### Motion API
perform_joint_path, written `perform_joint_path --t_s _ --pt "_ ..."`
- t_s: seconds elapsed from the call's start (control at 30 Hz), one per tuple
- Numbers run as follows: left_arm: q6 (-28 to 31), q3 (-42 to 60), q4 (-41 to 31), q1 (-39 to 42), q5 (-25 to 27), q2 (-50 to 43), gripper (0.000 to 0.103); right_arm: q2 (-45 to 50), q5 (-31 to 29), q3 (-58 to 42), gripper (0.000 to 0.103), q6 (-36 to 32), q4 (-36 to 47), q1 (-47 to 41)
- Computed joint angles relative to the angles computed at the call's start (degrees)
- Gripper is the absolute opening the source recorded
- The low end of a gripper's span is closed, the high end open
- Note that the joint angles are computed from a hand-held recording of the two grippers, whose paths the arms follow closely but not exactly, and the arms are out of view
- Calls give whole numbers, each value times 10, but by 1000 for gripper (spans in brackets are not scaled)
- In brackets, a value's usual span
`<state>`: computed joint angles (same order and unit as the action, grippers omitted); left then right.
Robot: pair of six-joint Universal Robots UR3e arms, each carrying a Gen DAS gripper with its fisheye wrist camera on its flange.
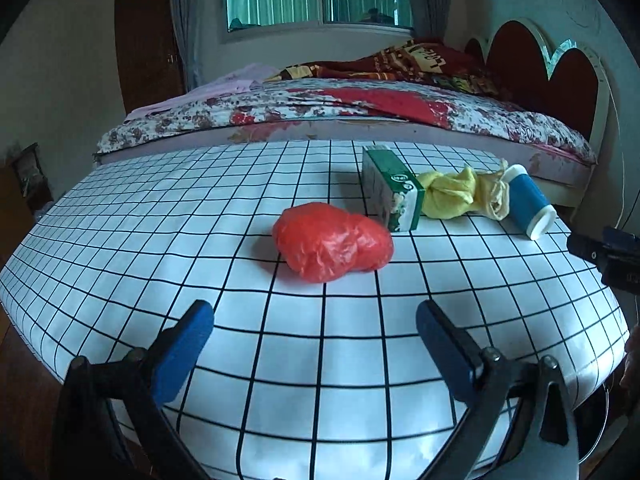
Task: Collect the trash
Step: 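Grasp the red plastic bag with the left tool while the right tool grasps the blue-white cup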
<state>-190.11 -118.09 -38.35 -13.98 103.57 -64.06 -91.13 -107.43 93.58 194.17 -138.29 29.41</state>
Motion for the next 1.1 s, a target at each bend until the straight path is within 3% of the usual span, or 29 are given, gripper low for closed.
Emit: perform_joint_path --t_s 0.23,0.6,0.67,0.73,0.77,0.8,0.83,1.0,1.1 --pt "26 1 29 61 -70 -38 91 19 61 -2 102 -26 -13 -64" --pt "27 80 37 67 -88 -144 91 120 92 -107 102 -58 24 -94" --pt "30 91 27 67 -93 -159 85 127 96 -115 101 -63 30 -101" --pt "34 98 19 68 -99 -169 78 128 117 -112 90 -69 26 -113" --pt "35 100 16 69 -104 -171 75 129 129 -111 79 -72 27 -120" --pt "39 99 16 73 -114 -170 65 130 139 -111 65 -74 31 -124" --pt "41 100 13 76 -124 -170 56 128 144 -108 58 -77 33 -126" --pt "46 71 25 82 -149 -137 34 79 151 -50 58 -97 2 -123" --pt "46 51 39 66 -136 -112 30 39 151 -14 58 -101 -5 -120"
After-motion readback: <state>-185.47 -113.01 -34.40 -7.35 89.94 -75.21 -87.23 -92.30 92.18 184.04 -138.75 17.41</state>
